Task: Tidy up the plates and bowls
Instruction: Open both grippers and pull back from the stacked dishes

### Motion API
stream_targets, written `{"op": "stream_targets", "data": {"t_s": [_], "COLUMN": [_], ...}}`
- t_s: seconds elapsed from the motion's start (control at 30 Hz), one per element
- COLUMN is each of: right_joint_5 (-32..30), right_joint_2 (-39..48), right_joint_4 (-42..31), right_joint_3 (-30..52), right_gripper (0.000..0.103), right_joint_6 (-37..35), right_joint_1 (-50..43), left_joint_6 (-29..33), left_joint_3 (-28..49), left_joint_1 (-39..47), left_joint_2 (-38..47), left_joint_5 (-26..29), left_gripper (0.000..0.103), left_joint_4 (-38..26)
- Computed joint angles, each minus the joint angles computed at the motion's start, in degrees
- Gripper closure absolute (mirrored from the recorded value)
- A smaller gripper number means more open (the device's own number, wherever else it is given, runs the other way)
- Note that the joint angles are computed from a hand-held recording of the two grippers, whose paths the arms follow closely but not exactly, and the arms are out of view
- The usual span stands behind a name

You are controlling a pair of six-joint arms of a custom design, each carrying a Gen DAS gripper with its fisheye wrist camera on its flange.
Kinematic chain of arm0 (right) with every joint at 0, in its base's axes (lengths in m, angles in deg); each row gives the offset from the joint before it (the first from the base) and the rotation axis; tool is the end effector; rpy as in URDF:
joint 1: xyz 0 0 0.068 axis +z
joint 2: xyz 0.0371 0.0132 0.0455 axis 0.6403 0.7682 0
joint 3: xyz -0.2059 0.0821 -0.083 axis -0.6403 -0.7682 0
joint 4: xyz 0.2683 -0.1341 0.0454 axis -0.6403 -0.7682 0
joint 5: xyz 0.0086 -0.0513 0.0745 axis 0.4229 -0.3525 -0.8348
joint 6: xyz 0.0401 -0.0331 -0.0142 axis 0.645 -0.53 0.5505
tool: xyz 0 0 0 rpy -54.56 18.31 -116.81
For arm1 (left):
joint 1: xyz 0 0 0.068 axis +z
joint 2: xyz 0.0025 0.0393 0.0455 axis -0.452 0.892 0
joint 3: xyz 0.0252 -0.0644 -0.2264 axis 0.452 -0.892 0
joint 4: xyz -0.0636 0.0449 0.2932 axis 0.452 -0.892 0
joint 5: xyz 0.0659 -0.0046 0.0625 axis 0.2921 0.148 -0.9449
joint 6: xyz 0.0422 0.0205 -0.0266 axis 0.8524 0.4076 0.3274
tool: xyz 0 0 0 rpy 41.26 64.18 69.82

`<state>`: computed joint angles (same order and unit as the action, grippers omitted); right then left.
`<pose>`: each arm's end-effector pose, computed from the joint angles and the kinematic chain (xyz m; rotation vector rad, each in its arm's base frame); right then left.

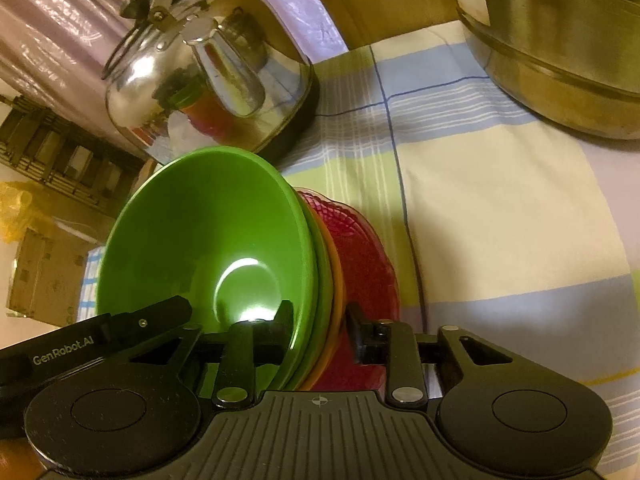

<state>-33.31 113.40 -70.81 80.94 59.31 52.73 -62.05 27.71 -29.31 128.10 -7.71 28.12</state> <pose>0.3210 0.0939 0.1242 -0.6408 2.6257 0.8344 0.2065 -0.0048 0.1538 -0.9473 2.3155 -0.2042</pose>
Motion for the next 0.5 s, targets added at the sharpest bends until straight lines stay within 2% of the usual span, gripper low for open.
{"op": "stream_targets", "data": {"t_s": [0.03,0.07,0.1,0.17,0.3,0.5], "right_joint_5": [-0.3,-0.4,-0.6,-1.2,-0.8,-3.5], "right_joint_2": [-0.5,-1.2,-1.8,-2.5,-4.3,-8.4], "right_joint_4": [0.4,0.8,1.1,0.9,-0.2,-3.0], "right_joint_3": [-0.5,-1.0,-1.4,-1.7,-2.4,-3.6], "right_gripper": [0.06,0.049,0.043,0.041,0.036,0.034], "right_joint_6": [-0.1,-0.1,-0.1,-0.3,-1.0,-3.1], "right_joint_1": [-0.1,-0.2,-0.4,-0.7,-1.4,-4.1], "left_joint_6": [-0.3,-0.5,-0.7,-1.4,-2.8,-5.5], "left_joint_3": [-0.1,-0.1,0.0,0.0,-0.5,0.2], "left_joint_1": [-0.3,-0.7,-1.0,-1.6,-2.8,-6.5], "left_joint_2": [-0.5,-1.0,-1.3,-2.5,-6.8,-12.1], "left_joint_5": [-0.6,-1.3,-1.8,-3.0,-4.4,-7.1], "left_gripper": [0.066,0.061,0.059,0.054,0.049,0.038], "left_joint_4": [-0.2,-0.7,-1.1,-2.5,-5.3,-9.7]}}
